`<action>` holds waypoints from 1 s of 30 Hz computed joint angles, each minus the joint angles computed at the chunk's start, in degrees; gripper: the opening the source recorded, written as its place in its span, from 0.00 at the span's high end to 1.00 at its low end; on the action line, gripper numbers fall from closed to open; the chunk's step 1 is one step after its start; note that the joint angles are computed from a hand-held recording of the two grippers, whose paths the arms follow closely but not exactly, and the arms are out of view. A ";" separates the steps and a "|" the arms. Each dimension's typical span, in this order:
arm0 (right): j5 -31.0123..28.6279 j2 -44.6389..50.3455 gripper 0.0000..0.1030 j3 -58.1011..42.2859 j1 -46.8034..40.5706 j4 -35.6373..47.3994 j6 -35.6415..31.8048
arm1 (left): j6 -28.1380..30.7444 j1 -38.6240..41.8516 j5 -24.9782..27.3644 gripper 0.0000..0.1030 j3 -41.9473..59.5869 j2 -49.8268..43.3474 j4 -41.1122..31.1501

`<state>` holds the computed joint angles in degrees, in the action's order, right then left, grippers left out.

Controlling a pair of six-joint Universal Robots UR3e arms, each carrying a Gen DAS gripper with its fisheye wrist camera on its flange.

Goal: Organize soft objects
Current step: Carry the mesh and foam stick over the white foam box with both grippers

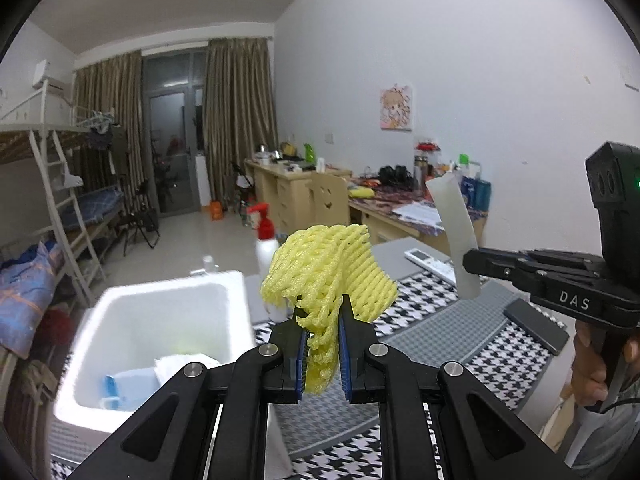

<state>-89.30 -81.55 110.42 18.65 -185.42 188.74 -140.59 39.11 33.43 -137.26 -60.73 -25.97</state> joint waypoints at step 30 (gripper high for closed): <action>4.35 13.57 0.91 -21.68 6.36 6.41 1.29 | -6.96 14.93 -5.29 0.87 -2.13 -0.50 12.62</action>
<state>-84.95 -67.98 88.74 25.01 -179.02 190.03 -147.56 54.04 28.15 -139.38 -61.22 -13.35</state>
